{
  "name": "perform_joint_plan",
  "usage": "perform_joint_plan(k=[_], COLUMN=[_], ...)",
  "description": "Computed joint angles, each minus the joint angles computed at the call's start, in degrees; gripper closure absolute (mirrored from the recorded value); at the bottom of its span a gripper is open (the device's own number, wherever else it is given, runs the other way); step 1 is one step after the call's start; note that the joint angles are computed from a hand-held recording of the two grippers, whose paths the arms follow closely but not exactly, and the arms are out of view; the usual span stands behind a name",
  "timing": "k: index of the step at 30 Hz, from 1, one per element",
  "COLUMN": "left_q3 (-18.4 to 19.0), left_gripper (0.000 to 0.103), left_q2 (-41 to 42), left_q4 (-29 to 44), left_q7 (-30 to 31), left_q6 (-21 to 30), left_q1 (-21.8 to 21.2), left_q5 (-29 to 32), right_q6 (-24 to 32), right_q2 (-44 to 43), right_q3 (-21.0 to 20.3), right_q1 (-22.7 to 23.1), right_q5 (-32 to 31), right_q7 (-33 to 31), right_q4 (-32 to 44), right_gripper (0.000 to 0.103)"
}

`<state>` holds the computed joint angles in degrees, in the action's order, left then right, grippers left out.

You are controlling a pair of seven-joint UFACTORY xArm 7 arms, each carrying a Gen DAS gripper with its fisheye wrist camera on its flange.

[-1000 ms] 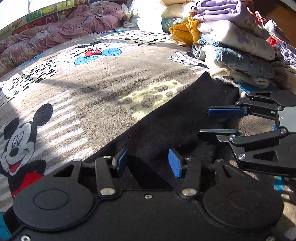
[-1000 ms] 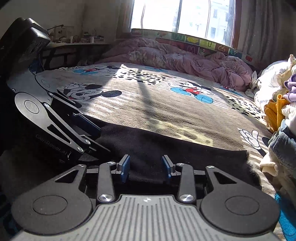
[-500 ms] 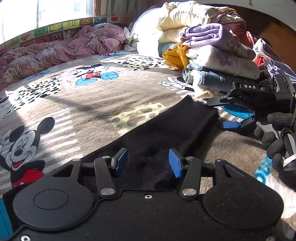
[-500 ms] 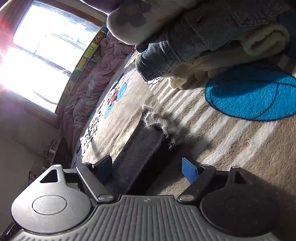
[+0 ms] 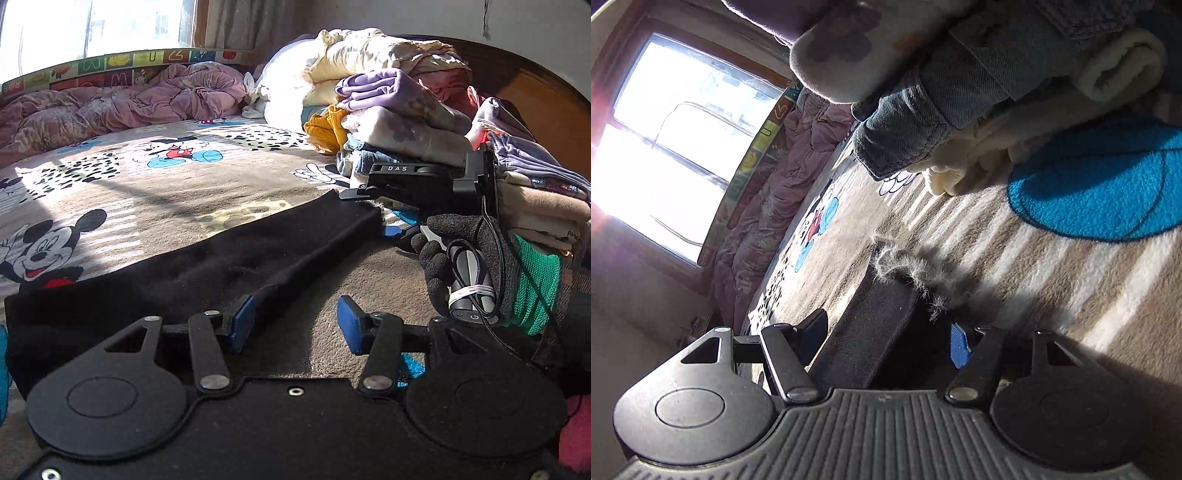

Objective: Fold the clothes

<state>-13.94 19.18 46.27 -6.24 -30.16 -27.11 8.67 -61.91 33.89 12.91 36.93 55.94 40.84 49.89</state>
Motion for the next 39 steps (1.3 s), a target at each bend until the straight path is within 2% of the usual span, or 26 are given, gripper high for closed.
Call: perform_joint_plan(k=[2,3,4,6,7,10,11,12,14,15,17,18,20,21,22,23,25,26,27,28,29,32,33,34,37,39], left_q3=[1.17,1.28,1.43,1.02,0.9,-4.48,-4.05,-2.01,-0.32,-0.16,-1.22,-0.76,1.23,1.01,3.19,3.78,6.0,7.06,8.66,10.16,9.73,4.74,2.45,-1.76,-8.32,-11.42], left_gripper=[0.054,0.054,0.054,0.054,0.054,0.055,0.055,0.055,0.054,0.052,0.054,0.057,0.056,0.056,0.049,0.045,0.046,0.045,0.049,0.05,0.05,0.047,0.045,0.041,0.041,0.041], left_q2=[-0.56,-0.68,-0.76,-0.44,0.03,1.75,0.95,0.21,-0.18,-0.72,-0.04,-0.39,-1.73,-2.2,-0.81,0.38,2.99,2.39,1.68,0.81,0.62,2.51,4.45,6.21,4.64,4.5], left_q4=[-1.5,-2.03,-2.47,-2.98,-2.99,-1.66,-2.44,-3.26,-3.46,-3.39,-1.35,-1.3,-2.14,-2.18,-0.83,0.84,4.38,4.18,3.62,2.54,2.01,4.18,5.96,6.78,4.36,2.57], left_q7=[-0.22,-1.2,-2.37,-6.44,-9.85,-23.15,-24.22,-23.07,-23.32,-24.03,-26.48,-26.93,-23.57,-20.22,-17.94,-15.31,-9.29,-6.38,-3.53,-0.86,-0.01,-0.72,-3.06,-3.76,-11.04,-18.76], left_q6=[-1.59,-2.12,-2.34,-2.65,-2.85,-0.55,-2.22,-4.19,-4.99,-4.15,1.6,1.71,-1.86,-2.68,-1.1,2.41,8.95,9.6,9.32,6.68,4.44,6.47,9.09,9.32,5.07,-0.27], left_q1=[-0.38,0.35,0.98,3.6,5.31,16.13,16.48,14.43,13.49,13.89,16.88,16.78,14.44,14.25,12.24,11.65,9.13,7.78,5.92,3.87,4.22,9.93,12.89,17.62,26.12,31.66], left_q5=[-3.02,-3.5,-4.27,-3.96,-2.33,9.82,10.8,9.37,8.03,8.1,13.41,13.87,10.8,9.46,9.69,9.68,8.31,6.83,5.21,2.54,2.27,5.59,9.0,10.47,15.53,20.42], right_q6=[0.55,0.24,-0.88,-2.82,-3.41,-4.52,-4.48,-4.28,-4.03,-3.88,-3.44,-3.15,-2.57,-2.41,-2.42,-2.4,-2.67,-2.86,-3.06,-3.11,-2.98,-2.56,-2.52,-2.47,-2.09,-1.04], right_q2=[0.32,0.35,0.59,0.68,0.41,-1.38,-2.1,-2.95,-4.5,-5.11,-5.95,-6.19,-6.67,-6.82,-6.87,-6.91,-6.85,-6.79,-6.74,-6.83,-7.08,-7.88,-8.14,-8.36,-8.89,-9.03], right_q3=[-0.29,-0.2,-0.23,-0.46,-0.64,-1.17,-1.23,-1.19,-1.2,-1.17,-0.94,-0.71,-0.36,-0.23,-0.13,-0.06,0.21,0.37,0.53,0.61,0.61,0.71,0.75,0.75,0.73,0.75], right_q1=[-0.12,-0.95,-1.71,-2.26,-2.1,-0.82,-0.47,-0.26,0.03,0.15,0.35,0.26,0.17,0.14,0.09,0.13,0.46,0.64,0.84,0.99,1.11,1.37,1.44,1.67,2.89,4.04], right_q5=[-1.2,-3.72,-6.34,-8.89,-9.25,-8.6,-8.02,-7.46,-6.74,-6.36,-5.13,-4.54,-3.35,-2.89,-2.6,-2.15,-1.22,-0.8,-0.39,-0.12,-0.06,0.26,0.24,0.21,-0.08,-0.68], right_q7=[-0.76,1.78,4.82,7.76,7.61,3.02,0.99,-0.85,-4.47,-6.27,-9.55,-10.28,-11.71,-12.19,-12.38,-12.86,-13.67,-13.95,-14.22,-14.75,-15.67,-18.21,-18.81,-20.02,-26.15,-32.15], right_q4=[0.26,-0.7,-1.79,-3.37,-3.86,-4.65,-4.45,-4.19,-3.29,-2.82,-1.88,-1.67,-1.24,-1.07,-0.99,-0.79,-0.27,-0.02,0.23,0.46,0.66,1.25,1.4,1.78,3.91,6.32], right_gripper=[0.052,0.068,0.076,0.081,0.082,0.084,0.084,0.084,0.084,0.084,0.085,0.085,0.085,0.085,0.085,0.085,0.085,0.085,0.085,0.085,0.085,0.085,0.085,0.085,0.085,0.085])
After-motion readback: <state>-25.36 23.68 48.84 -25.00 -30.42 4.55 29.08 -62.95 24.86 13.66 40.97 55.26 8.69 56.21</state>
